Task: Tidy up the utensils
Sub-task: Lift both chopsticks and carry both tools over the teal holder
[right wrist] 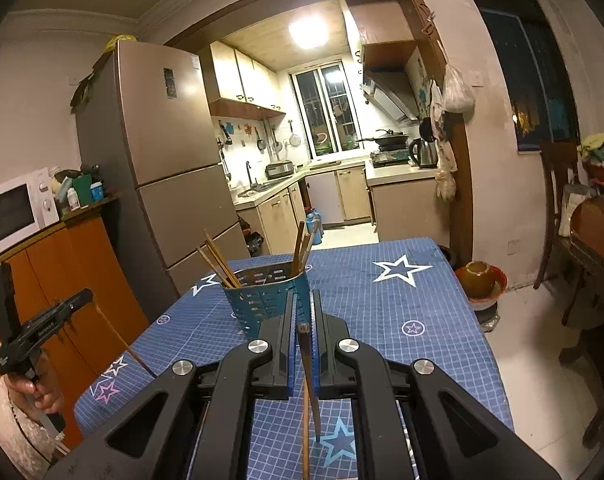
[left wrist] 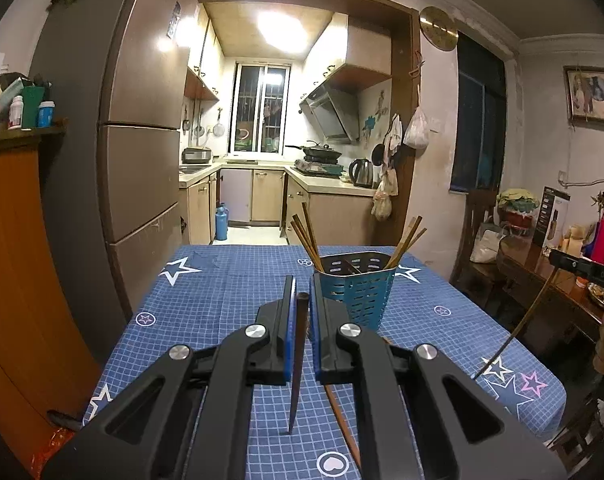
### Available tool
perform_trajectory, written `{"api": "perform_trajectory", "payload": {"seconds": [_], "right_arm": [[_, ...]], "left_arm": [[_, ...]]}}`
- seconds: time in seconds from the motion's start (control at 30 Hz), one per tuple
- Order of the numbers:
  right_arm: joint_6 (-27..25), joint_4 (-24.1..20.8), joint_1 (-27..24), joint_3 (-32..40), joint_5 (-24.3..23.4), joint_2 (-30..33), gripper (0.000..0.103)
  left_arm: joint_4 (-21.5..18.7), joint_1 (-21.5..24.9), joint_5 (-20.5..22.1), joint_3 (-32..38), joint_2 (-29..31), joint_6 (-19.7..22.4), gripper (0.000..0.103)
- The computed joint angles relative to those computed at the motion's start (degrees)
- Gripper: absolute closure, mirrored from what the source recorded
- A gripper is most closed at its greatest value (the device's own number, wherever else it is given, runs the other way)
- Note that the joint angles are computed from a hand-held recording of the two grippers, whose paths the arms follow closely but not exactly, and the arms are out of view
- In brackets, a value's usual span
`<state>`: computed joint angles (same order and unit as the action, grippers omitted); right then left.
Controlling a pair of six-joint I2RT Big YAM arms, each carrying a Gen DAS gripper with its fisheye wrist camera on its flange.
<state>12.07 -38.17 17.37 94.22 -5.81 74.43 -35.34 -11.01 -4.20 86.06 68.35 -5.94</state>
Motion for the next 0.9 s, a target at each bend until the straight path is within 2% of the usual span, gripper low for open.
{"api": "perform_trajectory", "payload": {"seconds": [0.6,0.77,0.9], "right_arm": [[-4.7,-4.7,2.1,5.6,2.6,2.6,0.096],[-6.3,-6.8,3.2,12.1,2.8,6.1,0.096],[-7.6,-7.9,4.6,22.6,3.3,11.8,0.096]], "left_arm": [[-0.8,-1.0,0.4,3.0,1.0,1.0,0.098],[-0.7,-2.7,0.0,8.0,3.8,2.5,0.098],[0.9,-4.5,0.0,16.0,8.7,3.8,0.098]]}}
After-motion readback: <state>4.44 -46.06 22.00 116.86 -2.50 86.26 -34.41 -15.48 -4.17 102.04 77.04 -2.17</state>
